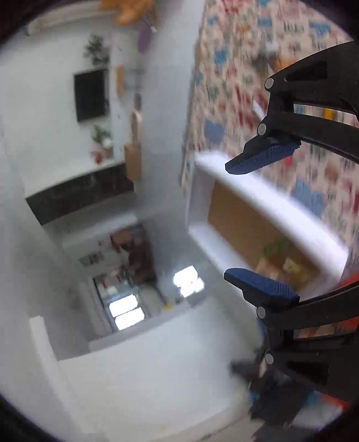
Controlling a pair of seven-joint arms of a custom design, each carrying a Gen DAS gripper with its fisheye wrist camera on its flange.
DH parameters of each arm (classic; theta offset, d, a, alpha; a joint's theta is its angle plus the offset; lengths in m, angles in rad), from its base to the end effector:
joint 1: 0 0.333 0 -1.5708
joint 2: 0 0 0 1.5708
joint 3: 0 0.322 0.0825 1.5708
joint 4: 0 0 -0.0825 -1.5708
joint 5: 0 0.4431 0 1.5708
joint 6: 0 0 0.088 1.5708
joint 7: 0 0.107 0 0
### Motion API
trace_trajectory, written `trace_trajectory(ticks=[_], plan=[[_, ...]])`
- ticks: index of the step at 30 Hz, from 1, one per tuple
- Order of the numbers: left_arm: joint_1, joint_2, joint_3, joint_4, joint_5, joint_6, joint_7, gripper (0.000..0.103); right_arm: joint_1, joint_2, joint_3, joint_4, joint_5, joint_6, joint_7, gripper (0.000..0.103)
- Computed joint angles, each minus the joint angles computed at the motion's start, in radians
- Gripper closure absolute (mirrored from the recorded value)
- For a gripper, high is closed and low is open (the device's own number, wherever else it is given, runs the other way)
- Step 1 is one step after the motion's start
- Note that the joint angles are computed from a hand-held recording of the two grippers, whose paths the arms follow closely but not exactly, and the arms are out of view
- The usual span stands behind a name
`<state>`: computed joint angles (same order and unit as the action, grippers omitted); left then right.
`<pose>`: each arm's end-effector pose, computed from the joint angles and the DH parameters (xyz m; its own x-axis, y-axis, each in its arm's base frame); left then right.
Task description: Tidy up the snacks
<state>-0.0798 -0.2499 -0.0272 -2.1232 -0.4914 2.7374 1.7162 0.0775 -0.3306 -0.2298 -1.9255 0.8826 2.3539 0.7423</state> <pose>0.5835 -0.0456 0.6053 -0.0499 -0.9376 0.3442 -0.6587 -0.2282 -0.7170 0.5512 -0.0960 0.7193 0.3971 -0.8773 -0.2695 -0.5070 0.0351 -0.8612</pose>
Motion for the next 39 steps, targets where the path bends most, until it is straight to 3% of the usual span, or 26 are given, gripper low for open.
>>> trace_trajectory(ticks=[3, 4, 6, 9, 12, 14, 17, 18, 20, 24, 39], plan=[[-0.114, -0.001, -0.009, 0.010, -0.136, -0.031, 0.148, 0.000, -0.104, -0.033, 0.033, -0.173, -0.220, 0.223, -0.019, 0.029], [-0.141, 0.019, -0.024, 0.026, -0.157, -0.042, 0.183, 0.000, -0.156, -0.029, 0.049, -0.233, -0.334, 0.286, 0.020, 0.029], [-0.180, 0.074, -0.069, 0.052, -0.155, -0.094, 0.241, 0.000, -0.268, 0.002, 0.076, -0.306, -0.544, 0.329, 0.154, 0.029], [-0.190, 0.209, -0.153, 0.118, -0.020, -0.152, 0.186, 0.000, -0.356, 0.036, 0.046, -0.365, -0.684, 0.329, 0.302, 0.029], [-0.214, 0.362, -0.202, 0.194, 0.251, -0.142, -0.015, 0.001, -0.390, 0.062, 0.021, -0.398, -0.747, 0.396, 0.403, 0.030], [-0.238, 0.418, -0.201, 0.220, 0.404, -0.099, -0.126, 0.001, -0.391, 0.074, -0.004, -0.407, -0.740, 0.414, 0.437, 0.029], [-0.260, 0.505, -0.193, 0.297, 0.537, -0.095, -0.212, 0.001, -0.360, 0.064, -0.064, -0.382, -0.637, 0.343, 0.389, 0.029], [-0.275, 0.536, -0.180, 0.334, 0.593, -0.109, -0.250, 0.000, -0.362, 0.063, -0.068, -0.380, -0.626, 0.335, 0.387, 0.029], [-0.284, 0.567, -0.168, 0.358, 0.665, -0.061, -0.286, 0.000, -0.371, 0.082, -0.058, -0.358, -0.641, 0.327, 0.398, 0.026], [-0.268, 0.629, -0.181, 0.435, 0.658, -0.056, -0.285, 0.000, -0.381, 0.084, -0.045, -0.365, -0.674, 0.339, 0.421, 0.024], [-0.266, 0.627, -0.184, 0.436, 0.665, -0.057, -0.288, 0.000, -0.381, 0.085, -0.043, -0.371, -0.681, 0.347, 0.428, 0.024]])
